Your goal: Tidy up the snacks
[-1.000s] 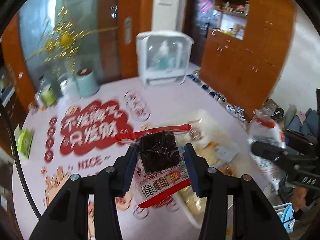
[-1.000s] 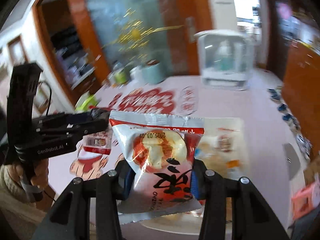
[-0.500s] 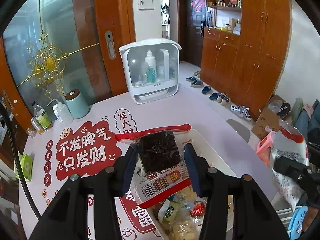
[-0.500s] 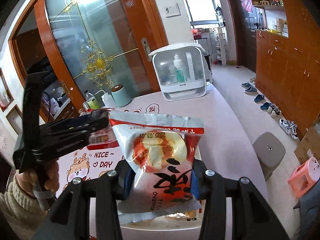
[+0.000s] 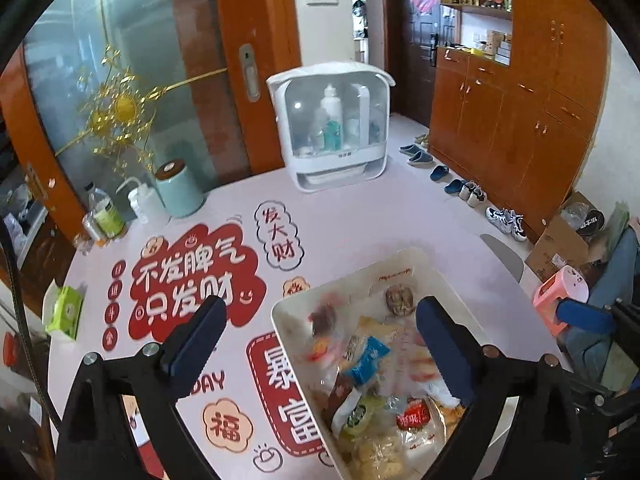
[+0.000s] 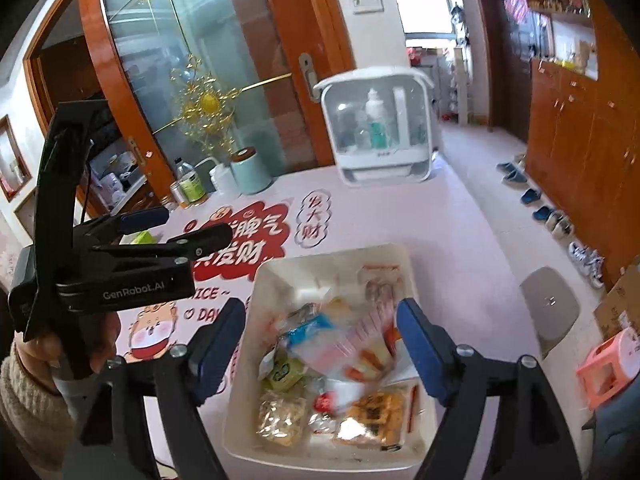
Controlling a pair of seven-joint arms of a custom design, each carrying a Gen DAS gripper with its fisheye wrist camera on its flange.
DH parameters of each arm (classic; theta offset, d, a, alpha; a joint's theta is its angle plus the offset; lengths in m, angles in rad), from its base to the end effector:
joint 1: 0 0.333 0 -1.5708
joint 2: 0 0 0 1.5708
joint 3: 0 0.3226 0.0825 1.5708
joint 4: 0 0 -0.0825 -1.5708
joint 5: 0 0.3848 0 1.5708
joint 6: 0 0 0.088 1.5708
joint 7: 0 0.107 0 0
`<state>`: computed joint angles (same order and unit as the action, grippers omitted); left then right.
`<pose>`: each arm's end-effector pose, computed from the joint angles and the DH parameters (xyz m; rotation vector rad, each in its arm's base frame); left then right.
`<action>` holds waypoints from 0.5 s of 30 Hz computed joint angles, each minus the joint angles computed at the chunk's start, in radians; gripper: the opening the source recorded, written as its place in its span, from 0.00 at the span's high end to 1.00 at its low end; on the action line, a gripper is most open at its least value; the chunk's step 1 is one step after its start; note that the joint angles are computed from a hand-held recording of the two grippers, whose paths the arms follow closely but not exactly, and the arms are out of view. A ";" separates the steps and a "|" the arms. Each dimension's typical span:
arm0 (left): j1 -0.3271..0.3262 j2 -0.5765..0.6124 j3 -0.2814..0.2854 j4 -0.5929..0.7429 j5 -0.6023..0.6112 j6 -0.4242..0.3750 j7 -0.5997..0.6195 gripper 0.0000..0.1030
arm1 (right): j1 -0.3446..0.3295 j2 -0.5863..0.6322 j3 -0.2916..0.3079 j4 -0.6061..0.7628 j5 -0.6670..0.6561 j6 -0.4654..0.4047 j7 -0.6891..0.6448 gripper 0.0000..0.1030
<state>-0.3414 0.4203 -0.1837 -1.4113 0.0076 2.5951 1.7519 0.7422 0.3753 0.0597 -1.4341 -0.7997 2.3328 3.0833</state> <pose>0.6509 -0.3442 0.5619 -1.1373 2.3376 -0.9078 0.5141 0.5031 0.5485 -1.3980 1.9127 -0.5779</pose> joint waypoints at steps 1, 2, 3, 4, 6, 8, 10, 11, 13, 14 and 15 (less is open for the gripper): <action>0.004 -0.007 0.001 -0.010 -0.004 -0.002 -0.004 0.08 | -0.005 -0.001 0.004 -0.007 0.010 0.017 0.002 0.23; 0.006 -0.014 0.002 -0.021 -0.007 -0.001 -0.009 0.08 | -0.007 -0.001 0.005 -0.008 0.015 0.024 0.001 0.23; 0.009 -0.026 0.005 -0.038 -0.009 0.003 -0.017 0.08 | -0.006 0.000 0.005 -0.007 0.016 0.025 0.000 0.23; 0.012 -0.038 0.007 -0.055 -0.010 0.009 -0.024 0.08 | -0.003 -0.001 0.004 -0.009 0.013 0.027 0.001 0.23; 0.021 -0.060 0.008 -0.087 -0.014 0.020 -0.038 0.08 | 0.002 -0.001 0.002 -0.008 0.005 0.028 0.007 0.23; 0.032 -0.086 0.007 -0.124 -0.021 0.034 -0.045 0.08 | 0.005 -0.001 0.000 -0.008 -0.005 0.034 0.016 0.23; 0.045 -0.114 0.007 -0.162 -0.030 0.050 -0.055 0.08 | 0.008 0.000 -0.001 -0.005 -0.011 0.038 0.018 0.23; 0.048 -0.126 0.009 -0.177 -0.028 0.055 -0.063 0.08 | 0.010 0.006 0.000 0.003 -0.013 0.037 0.015 0.23; 0.055 -0.155 0.015 -0.216 -0.021 0.074 -0.085 0.08 | 0.015 0.016 0.000 0.017 -0.013 0.033 0.004 0.23; 0.059 -0.166 0.017 -0.229 -0.017 0.080 -0.092 0.08 | 0.018 0.023 0.001 0.028 -0.011 0.029 -0.002 0.23; 0.064 -0.181 0.018 -0.249 -0.014 0.089 -0.099 0.07 | 0.021 0.031 0.000 0.040 -0.010 0.025 -0.008 0.23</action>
<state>-0.2777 0.2396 -0.1657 -1.6602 -0.0061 2.6842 1.6529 0.7637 0.4063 0.0596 -1.3942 -0.8093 2.3581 3.0751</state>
